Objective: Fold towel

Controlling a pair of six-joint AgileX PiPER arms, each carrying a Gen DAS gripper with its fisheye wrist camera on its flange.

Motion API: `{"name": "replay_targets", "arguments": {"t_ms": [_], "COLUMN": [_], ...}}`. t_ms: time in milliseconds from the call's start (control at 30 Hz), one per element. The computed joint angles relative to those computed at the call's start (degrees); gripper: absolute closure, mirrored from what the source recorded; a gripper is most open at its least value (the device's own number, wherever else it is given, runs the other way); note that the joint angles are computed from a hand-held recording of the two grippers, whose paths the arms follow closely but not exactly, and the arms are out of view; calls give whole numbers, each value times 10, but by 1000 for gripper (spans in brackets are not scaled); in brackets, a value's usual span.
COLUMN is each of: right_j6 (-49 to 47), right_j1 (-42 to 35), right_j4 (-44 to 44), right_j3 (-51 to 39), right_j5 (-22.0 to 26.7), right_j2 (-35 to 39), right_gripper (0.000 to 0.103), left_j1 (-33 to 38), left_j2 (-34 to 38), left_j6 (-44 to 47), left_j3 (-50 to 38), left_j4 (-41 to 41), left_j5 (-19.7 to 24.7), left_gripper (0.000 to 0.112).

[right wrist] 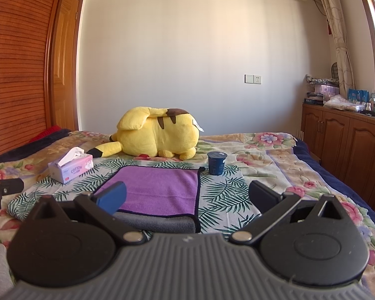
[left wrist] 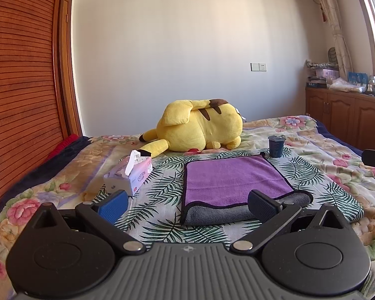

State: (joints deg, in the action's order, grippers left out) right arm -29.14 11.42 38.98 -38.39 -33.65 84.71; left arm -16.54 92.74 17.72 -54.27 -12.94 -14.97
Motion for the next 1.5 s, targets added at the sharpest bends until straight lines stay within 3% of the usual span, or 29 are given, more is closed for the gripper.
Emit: {"name": "replay_targets", "arguments": {"t_ms": [1500], "right_j6": [5], "right_j1": [-3], "right_j4": [-5], "right_j3": [2], "right_j5": [1], "right_j2": [-1], "right_gripper": [0], "left_j1": [2], "left_j2": [-1], "left_j6": [-15], "left_j3": [2], "left_j4": [15], "left_j5": [0], "left_gripper": [25]}}
